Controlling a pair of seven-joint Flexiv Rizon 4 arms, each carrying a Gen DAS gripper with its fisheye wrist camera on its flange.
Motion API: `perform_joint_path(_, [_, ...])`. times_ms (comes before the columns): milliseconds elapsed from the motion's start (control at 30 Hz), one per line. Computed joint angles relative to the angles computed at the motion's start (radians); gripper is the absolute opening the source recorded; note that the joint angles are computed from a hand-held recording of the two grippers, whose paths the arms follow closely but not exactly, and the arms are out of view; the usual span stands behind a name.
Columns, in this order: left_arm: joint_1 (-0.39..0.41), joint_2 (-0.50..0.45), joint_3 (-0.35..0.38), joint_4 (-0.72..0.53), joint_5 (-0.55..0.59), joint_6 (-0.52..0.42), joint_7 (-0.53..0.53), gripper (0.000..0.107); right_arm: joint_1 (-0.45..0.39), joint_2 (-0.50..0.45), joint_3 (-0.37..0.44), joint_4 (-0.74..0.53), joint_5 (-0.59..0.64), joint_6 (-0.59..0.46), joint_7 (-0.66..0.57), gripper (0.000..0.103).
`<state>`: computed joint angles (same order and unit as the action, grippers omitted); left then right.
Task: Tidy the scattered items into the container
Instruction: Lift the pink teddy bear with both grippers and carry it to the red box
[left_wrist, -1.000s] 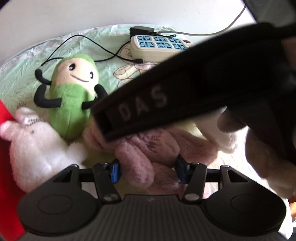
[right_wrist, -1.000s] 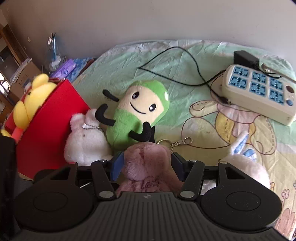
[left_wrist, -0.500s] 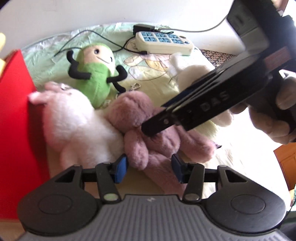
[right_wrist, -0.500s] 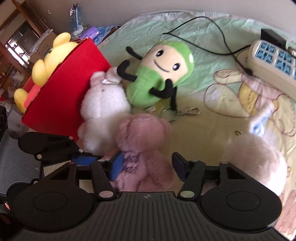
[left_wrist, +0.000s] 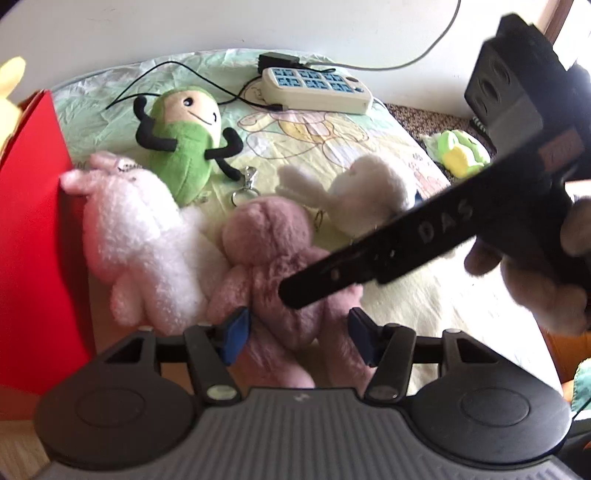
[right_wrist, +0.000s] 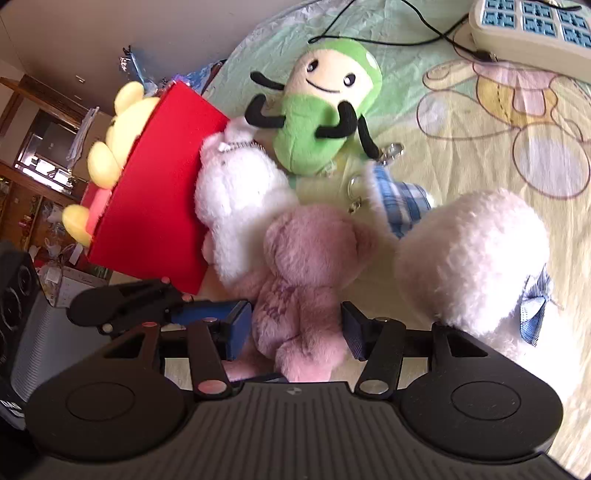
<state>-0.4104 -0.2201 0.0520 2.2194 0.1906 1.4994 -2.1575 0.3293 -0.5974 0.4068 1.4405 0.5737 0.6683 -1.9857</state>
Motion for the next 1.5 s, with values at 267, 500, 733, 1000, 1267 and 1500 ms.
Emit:
perform_joint_path(267, [-0.104,-0.032,0.098,-0.093,0.169,-0.065,-0.141,0.061,-0.001,0.028,0.008,0.059,0.037,0.102,0.044,0.036])
perform_joint_path(500, [-0.075,0.003,0.062,-0.085,0.236,-0.077,-0.214,0.061,-0.026,0.1,0.025,0.125,0.099,0.13,0.0,0.022])
perform_joint_path(733, [-0.049,-0.004,0.029,-0.062,0.265,-0.046,-0.223,0.062,0.005,0.103,0.02,0.186,0.12,0.178,0.04,0.051])
perform_joint_path(1000, [-0.065,0.024,0.033,-0.08,0.318,-0.072,-0.298,0.062,-0.006,0.111,0.032,0.199,0.128,0.222,0.084,0.038])
perform_joint_path(1267, [-0.088,0.142,0.012,-0.143,0.578,-0.141,-0.478,0.062,-0.029,0.263,0.053,0.287,0.254,0.342,-0.001,0.037])
perform_joint_path(1500, [-0.007,0.316,-0.024,-0.098,0.752,-0.134,-0.595,0.062,0.043,0.336,0.079,0.296,0.381,0.549,-0.163,0.037])
